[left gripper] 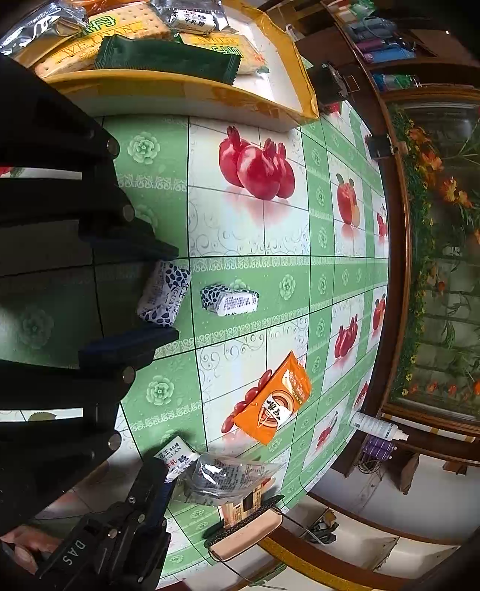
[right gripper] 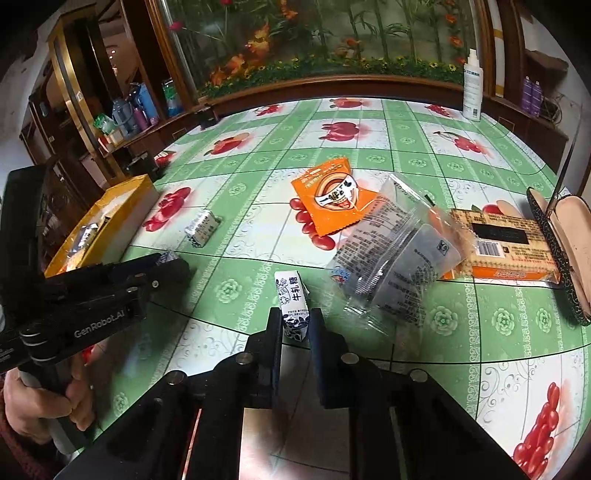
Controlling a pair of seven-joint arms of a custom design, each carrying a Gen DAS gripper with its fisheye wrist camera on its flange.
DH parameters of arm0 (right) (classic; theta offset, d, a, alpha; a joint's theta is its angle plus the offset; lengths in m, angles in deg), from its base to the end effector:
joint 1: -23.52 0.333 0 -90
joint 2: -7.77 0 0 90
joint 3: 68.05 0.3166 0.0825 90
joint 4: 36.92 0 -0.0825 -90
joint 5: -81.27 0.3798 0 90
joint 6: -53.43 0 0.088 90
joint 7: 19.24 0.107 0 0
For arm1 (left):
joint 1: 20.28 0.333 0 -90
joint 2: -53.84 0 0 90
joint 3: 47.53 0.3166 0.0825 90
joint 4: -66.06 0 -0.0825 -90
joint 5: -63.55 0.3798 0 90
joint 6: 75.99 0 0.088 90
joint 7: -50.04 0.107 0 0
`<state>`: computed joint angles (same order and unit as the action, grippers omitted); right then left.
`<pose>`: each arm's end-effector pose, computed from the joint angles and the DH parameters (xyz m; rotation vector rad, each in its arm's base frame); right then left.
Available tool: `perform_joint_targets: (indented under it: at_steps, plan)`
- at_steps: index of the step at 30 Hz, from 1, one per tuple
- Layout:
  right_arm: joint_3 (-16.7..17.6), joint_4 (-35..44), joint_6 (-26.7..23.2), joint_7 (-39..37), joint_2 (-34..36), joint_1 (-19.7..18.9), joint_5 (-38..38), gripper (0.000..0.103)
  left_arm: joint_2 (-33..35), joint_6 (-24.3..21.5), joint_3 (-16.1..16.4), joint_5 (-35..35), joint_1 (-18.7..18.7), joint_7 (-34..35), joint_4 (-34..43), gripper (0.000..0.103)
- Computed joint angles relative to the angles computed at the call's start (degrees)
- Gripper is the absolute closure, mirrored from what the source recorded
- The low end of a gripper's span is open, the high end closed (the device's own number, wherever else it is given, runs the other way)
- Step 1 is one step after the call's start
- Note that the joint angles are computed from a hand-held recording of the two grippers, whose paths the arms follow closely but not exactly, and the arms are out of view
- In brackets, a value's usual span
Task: Organize snacks
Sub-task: 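Move both tools back to the table and grasp a wrapped candy with each tool, then lift the blue-patterned candy and white milk candy toward the white tray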
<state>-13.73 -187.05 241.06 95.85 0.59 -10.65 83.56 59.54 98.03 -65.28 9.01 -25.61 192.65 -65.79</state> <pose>0.4487 0.1619 0.3653 -1.6581 1.8196 -0.4641 0.5229 -0.1534 0.3606 -1.5168 2.2630 -0.9038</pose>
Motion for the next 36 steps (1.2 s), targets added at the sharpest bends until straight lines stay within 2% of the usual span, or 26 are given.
perform_joint_targets:
  at_steps: [4, 7, 9, 17, 21, 24, 27, 33, 36]
  plan:
    - [1.12, 0.44, -0.67, 0.62, 0.32, -0.86, -1.30, 0.088, -0.16, 0.25, -0.10, -0.10, -0.14, 0.35, -0.24, 0.068]
    - [6.32, 0.92, -1.92, 3.29, -0.66, -6.38, -4.31, 0.087, -0.09, 1.03, -0.10, 0.69, -0.39, -0.04, -0.47, 0.068]
    - [6.17, 0.97, -1.91, 4.25, -0.70, -6.47, -5.88, 0.087, 0.03, 1.60, -0.18, 1.84, -0.45, -0.68, -0.62, 0.068]
    - [10.64, 1.58, -2.22, 9.49, -0.99, -12.02, -11.25, 0.087, 0.25, 3.72, -1.84, 5.75, 0.82, -2.84, -1.47, 0.068]
    - [10.19, 1.08, -0.80, 8.97, -1.36, -11.32, -10.50, 0.087, -0.16, 2.11, -2.85, 0.89, 1.92, 1.26, -0.90, 0.068]
    - [8.13, 0.56, 0.49, 7.18, -1.39, -8.78, -8.25, 0.087, -0.64, 0.88, -2.71, -5.59, 1.69, 6.89, -0.21, 0.068]
    - [4.41, 0.16, 1.57, 5.49, -0.79, -4.74, -6.14, 0.087, -1.15, -0.20, -1.37, -9.91, 0.30, 10.74, 0.14, 0.068]
    - [-0.26, -0.26, 2.82, 2.35, -0.18, 0.75, -2.48, 0.087, -1.37, -0.81, 1.07, -11.42, -2.23, 11.81, 0.30, 0.068]
    - [-0.76, -0.22, 2.52, 0.48, -0.08, 1.84, -0.67, 0.087, -1.36, -0.72, 1.57, -11.13, -2.72, 11.69, 0.27, 0.068]
